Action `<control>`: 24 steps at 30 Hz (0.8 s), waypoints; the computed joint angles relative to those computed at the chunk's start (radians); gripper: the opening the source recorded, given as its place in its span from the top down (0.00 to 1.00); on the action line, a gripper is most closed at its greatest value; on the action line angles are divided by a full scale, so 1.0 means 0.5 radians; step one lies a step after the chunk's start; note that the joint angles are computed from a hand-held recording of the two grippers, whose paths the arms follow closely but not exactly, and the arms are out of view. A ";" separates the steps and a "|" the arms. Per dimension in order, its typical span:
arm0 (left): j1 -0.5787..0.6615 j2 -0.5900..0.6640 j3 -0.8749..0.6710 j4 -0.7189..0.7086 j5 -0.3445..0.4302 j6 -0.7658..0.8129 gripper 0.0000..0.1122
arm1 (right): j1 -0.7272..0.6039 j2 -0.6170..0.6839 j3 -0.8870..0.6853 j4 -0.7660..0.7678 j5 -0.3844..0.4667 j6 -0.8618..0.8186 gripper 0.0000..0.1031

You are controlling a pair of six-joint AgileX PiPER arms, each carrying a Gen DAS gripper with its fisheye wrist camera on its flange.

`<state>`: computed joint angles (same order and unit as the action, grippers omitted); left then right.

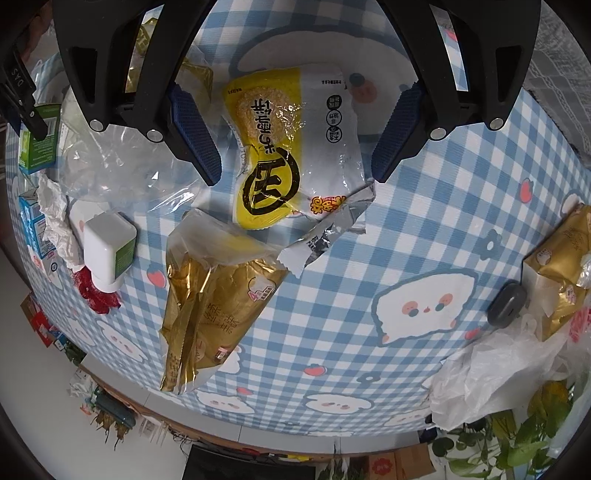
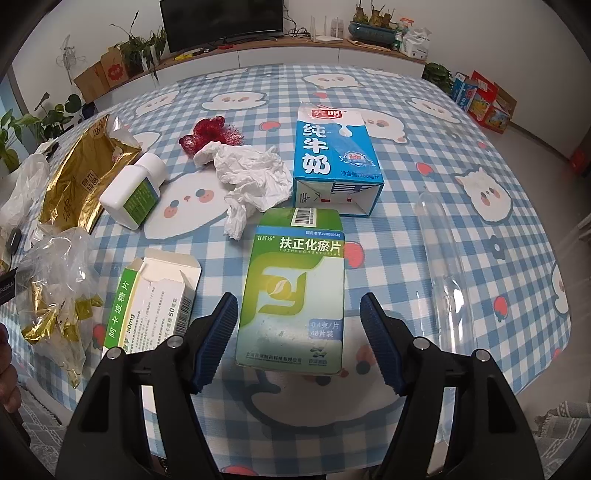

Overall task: Collect trash
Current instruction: 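Grasp the yellow snack wrapper with the left tool while the right tool grasps the green medicine box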

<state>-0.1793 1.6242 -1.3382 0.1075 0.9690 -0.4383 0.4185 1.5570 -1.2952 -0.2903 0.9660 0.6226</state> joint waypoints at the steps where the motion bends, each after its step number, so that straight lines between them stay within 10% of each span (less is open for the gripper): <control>1: 0.008 0.007 0.004 -0.009 0.004 0.003 0.28 | -0.006 0.002 -0.002 0.006 0.000 -0.003 0.36; 24: 0.060 -0.060 0.028 -0.118 0.086 0.107 0.79 | -0.001 -0.016 0.002 -0.040 0.049 0.024 0.56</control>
<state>-0.1494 1.5942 -1.3241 0.0485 1.0122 -0.3850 0.4180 1.5492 -1.2944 -0.3104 0.9907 0.6348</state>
